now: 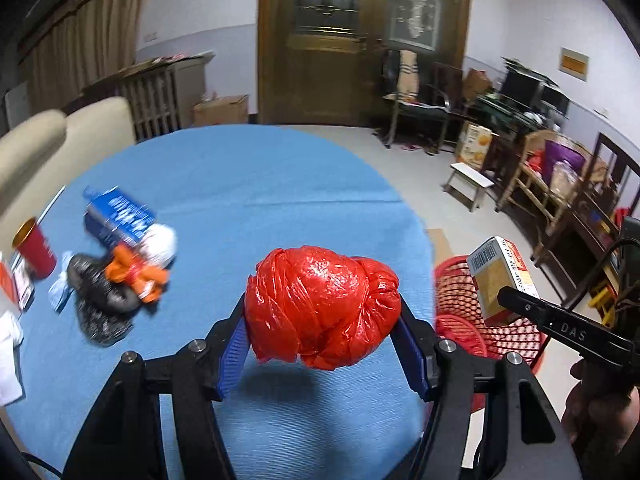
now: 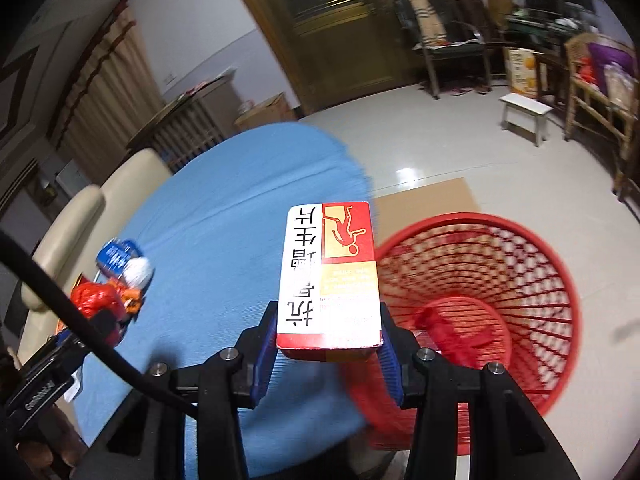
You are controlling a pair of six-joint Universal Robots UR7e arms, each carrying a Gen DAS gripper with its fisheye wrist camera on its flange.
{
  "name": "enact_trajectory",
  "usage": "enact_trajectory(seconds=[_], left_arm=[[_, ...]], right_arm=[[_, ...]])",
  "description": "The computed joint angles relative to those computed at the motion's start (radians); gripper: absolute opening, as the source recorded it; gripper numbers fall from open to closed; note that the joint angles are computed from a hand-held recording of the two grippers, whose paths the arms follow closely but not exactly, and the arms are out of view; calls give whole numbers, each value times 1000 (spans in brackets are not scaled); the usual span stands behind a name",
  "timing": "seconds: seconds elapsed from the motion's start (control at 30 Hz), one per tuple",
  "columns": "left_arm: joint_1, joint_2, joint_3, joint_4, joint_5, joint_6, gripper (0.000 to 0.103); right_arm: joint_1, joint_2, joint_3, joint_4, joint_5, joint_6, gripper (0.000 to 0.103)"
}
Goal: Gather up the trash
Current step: 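Carry the box and red bag over the basket and open both tools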
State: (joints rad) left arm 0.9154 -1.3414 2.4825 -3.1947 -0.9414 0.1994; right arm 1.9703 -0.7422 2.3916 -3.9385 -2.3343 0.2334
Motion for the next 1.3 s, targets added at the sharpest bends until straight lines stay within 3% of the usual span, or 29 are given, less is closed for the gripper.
enact_trajectory(seconds=[0.3,0.63,0.97,1.07,1.1,1.13,1.3], left_arm=[[-86,94,-12,-17,-36,5,67],[-126,192,-42,-19,-68,11,67],[-136,263,-75,-9,-94,9,67],[-136,283,-89,-1,-101,10,67],[-136,289,-91,-1,-103,10,67],[-136,295,-91,-3,-104,11,67],[-141,328,-102,3,-114,4,67]], right_arm=[[-47,-61,108,-105,-73,-4,48],[-107,-67,160,-159,-62,1,48],[-158,-62,174,-136,-48,21,49],[-185,-77,179,-73,-32,50,58],[-192,-75,182,-72,-28,56,70],[-195,-70,186,-85,-33,54,76],[-198,-89,214,-143,-55,62,76]])
